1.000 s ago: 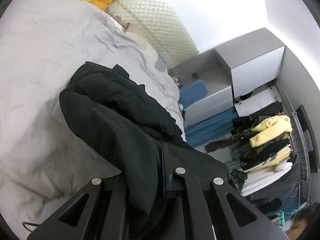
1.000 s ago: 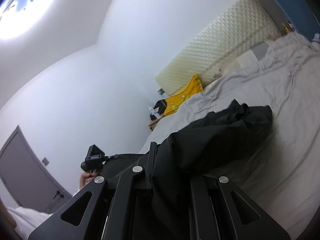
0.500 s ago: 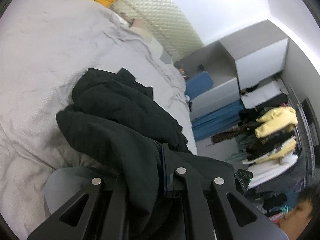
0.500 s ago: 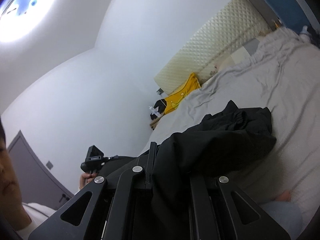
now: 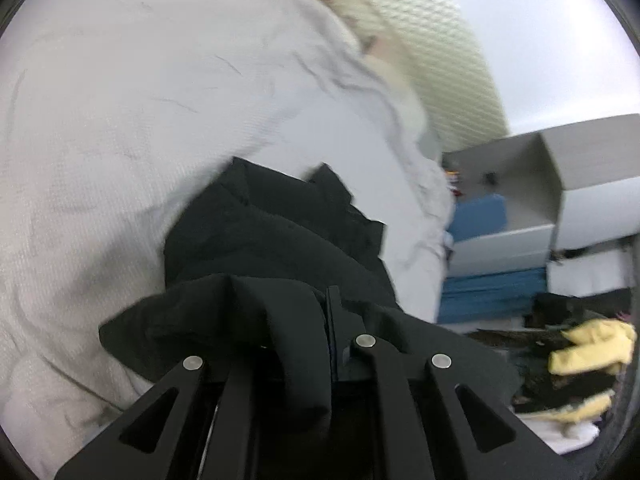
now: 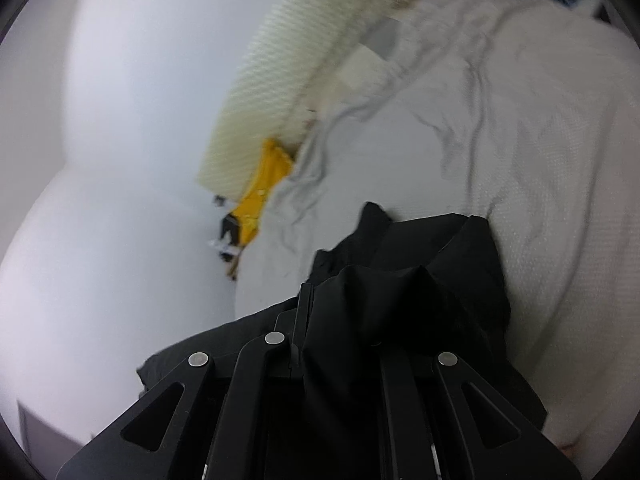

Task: Fold large clothes
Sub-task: 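Lift the hem with both grippers and fold it toward the collar, then lay the hem on the collar and open both grippers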

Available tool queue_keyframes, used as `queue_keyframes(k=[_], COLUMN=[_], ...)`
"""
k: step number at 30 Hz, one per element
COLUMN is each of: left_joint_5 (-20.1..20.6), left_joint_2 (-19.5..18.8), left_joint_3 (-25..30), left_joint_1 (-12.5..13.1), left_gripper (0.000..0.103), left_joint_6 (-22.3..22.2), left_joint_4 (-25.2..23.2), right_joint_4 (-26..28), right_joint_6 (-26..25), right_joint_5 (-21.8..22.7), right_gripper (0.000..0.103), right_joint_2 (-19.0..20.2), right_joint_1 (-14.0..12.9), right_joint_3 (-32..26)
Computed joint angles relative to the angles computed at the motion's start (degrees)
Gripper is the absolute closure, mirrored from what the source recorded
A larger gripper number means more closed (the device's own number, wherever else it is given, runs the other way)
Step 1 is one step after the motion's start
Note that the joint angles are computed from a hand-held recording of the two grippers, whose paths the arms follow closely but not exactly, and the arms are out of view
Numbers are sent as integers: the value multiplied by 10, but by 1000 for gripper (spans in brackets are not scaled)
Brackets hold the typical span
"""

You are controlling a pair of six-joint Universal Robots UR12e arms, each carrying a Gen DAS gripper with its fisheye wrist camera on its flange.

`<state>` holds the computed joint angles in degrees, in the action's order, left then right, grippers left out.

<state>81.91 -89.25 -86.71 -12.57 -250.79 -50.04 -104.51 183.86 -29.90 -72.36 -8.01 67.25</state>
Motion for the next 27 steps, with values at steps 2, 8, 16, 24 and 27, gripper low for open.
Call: queue_keyframes(k=[2, 8, 16, 24, 27], left_joint_5=[7, 34, 57, 40, 36], left_joint_2=[-17, -64, -111, -145, -157], left_joint_3=[22, 84, 129, 138, 144], left_joint_1=[5, 6, 7, 21, 24], left_gripper=[95, 94, 94, 91, 91], left_joint_6=[-1, 19, 37, 55, 69], left_joint_4=[-31, -101, -151, -159, -162], right_joint_4=[6, 35, 62, 86, 89], right_joint_6=[27, 73, 52, 47, 43], right_joint_5=[-21, -82, -133, -141, -141], right_gripper=[97, 97, 98, 100, 102], right_joint_2=[18, 61, 94, 129, 140], right_joint_1=[8, 25, 40, 51, 54], right_joint_3=[-19, -67, -105, -133, -136])
